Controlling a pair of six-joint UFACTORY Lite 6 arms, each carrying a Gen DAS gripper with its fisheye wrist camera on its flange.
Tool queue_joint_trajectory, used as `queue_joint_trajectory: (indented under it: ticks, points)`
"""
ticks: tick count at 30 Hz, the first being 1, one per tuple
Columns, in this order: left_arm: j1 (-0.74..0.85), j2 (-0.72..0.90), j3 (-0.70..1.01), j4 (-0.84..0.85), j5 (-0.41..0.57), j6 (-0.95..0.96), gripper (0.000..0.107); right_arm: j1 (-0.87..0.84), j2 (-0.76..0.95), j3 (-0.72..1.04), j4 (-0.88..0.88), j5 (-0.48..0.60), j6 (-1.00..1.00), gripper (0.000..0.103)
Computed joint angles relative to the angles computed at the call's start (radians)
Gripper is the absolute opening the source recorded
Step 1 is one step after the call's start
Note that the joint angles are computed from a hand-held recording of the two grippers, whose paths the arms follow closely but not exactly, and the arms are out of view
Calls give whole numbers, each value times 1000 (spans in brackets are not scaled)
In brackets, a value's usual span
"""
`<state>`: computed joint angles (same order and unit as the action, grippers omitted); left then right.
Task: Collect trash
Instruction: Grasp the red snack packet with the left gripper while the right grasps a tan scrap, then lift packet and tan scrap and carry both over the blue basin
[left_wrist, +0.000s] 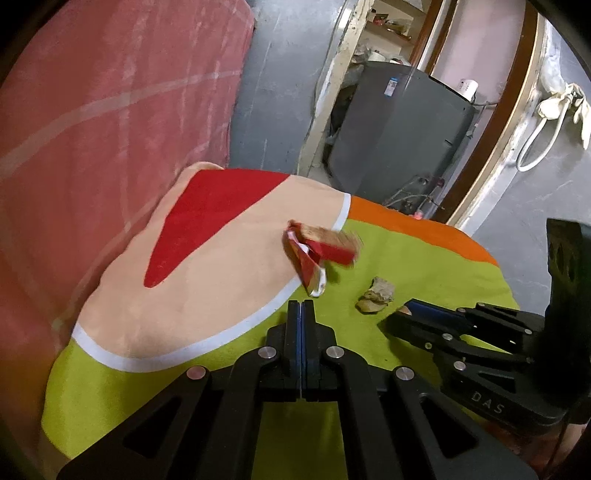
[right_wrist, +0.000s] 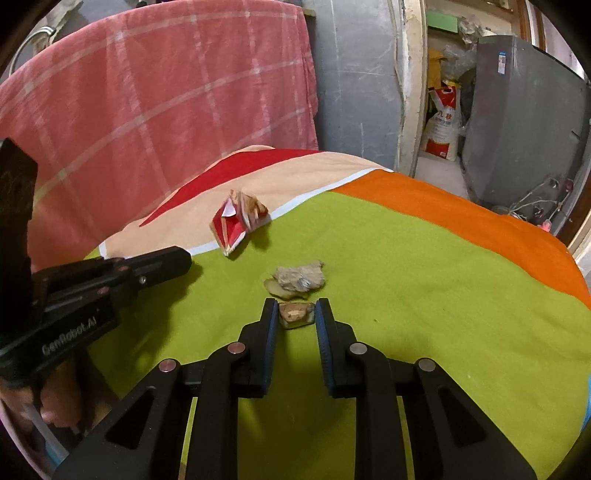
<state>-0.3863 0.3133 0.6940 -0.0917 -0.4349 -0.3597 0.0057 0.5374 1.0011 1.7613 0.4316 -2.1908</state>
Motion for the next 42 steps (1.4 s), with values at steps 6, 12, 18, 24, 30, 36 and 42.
queue_joint_trajectory:
  ticks: [6,12,18,24,30,36,42]
  points:
    - [20,30,62,83,33,-69,31,-51,-9,-9,-34,9,20,19]
    - [8,90,166,64,92,-5,31,-86,-6,1,-67,14,28,19]
    - [19,139,237,105,112,-39,31,-96,12,20,-106,38,61,19]
    - [19,148,242,109,118,-40,11,-99,-6,1,-80,46,20,19]
    - [-16,116,204,-32,96,87,1,-104,-59,-69,22,46,-96,19]
    - [-63,56,119,-131,41,151,0,-134,-162,-202,213,97,-301,19]
    - [-152,-41,36,-283,-17,244,0,-217,-302,-364,351,218,-469,19]
